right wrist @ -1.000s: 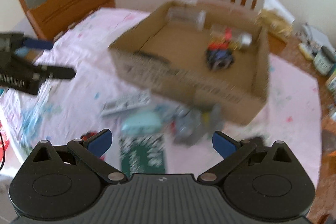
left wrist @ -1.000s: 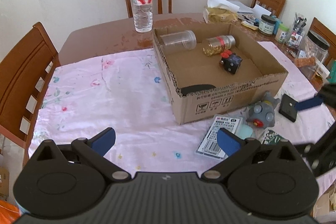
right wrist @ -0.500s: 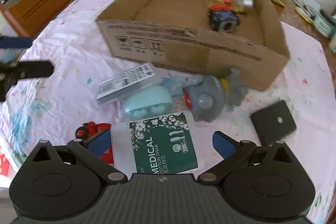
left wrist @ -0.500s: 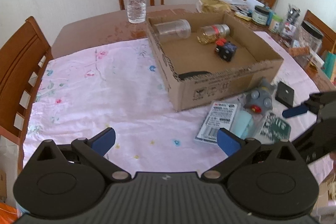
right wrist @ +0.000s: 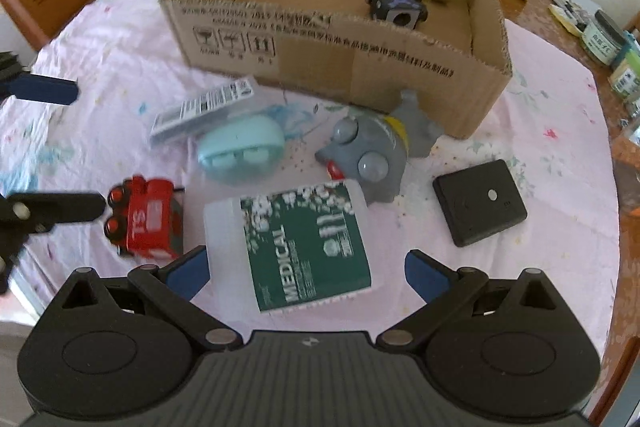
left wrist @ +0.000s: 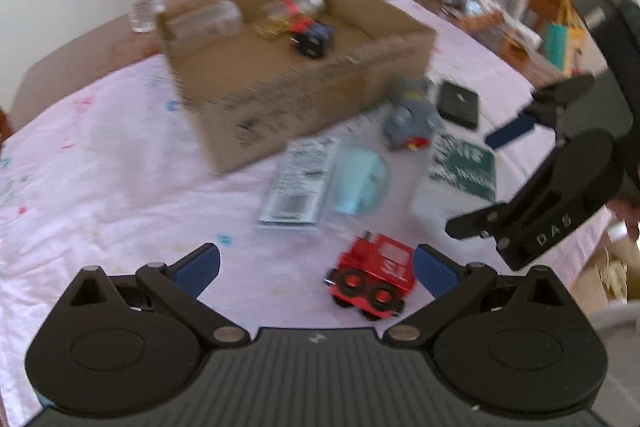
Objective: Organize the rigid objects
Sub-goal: 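Move the left tool to the red S.L train while the right tool approaches the cotton swab tub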
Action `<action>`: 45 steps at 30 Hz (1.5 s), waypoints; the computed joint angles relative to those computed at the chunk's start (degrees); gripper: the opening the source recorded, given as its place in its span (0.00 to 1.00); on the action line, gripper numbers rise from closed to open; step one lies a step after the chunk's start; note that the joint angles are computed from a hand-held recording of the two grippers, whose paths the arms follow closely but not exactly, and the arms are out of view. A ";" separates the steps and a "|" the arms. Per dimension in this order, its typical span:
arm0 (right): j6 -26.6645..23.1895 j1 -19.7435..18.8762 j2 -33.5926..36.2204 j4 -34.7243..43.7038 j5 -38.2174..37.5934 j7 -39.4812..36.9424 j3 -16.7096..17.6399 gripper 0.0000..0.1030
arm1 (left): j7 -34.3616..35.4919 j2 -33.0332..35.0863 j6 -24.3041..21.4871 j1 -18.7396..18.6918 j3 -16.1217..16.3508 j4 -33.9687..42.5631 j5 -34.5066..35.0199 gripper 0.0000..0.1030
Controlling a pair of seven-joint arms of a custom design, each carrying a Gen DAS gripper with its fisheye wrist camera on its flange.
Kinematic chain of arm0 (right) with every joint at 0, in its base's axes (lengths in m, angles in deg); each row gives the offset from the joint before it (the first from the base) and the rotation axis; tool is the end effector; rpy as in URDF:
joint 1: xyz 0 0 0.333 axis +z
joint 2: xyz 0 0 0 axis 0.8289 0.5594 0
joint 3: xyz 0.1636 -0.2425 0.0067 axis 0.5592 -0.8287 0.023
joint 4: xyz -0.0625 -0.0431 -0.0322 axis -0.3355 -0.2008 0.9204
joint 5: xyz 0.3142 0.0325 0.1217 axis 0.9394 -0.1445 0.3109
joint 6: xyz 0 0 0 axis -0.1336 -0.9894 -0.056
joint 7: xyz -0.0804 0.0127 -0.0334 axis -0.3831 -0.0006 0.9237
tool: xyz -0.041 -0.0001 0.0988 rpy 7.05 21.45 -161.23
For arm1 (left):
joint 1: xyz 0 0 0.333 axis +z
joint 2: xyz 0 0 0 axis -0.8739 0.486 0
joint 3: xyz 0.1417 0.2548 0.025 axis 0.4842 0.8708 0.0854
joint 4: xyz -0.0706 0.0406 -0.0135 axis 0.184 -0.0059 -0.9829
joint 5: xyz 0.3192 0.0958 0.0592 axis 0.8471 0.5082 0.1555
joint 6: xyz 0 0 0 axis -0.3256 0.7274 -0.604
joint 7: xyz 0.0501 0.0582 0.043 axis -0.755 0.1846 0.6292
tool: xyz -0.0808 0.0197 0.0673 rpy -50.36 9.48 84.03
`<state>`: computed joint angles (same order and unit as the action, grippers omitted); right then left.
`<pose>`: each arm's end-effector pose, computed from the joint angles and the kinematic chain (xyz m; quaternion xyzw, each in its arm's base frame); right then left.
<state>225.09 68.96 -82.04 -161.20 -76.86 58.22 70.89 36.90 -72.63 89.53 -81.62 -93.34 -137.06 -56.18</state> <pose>0.5398 0.1621 0.4609 -0.8127 0.5540 -0.1008 0.1500 0.5068 -0.3244 0.4731 -0.4649 0.8364 -0.2627 0.1234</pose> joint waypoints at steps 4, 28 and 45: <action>-0.38 -0.29 0.17 -0.50 0.60 -1.24 0.01 1.00 | 1.56 2.26 -1.83 -0.36 -0.52 1.72 -0.77 0.99; 2.72 -0.32 -0.90 -4.11 0.38 -3.14 0.08 1.00 | -16.84 -1.29 -4.40 0.07 1.68 -4.66 9.76 0.99; 7.02 -0.18 -2.70 -7.73 1.86 -4.95 -0.20 1.00 | -34.74 2.09 -0.40 -4.10 5.58 -2.36 22.70 1.00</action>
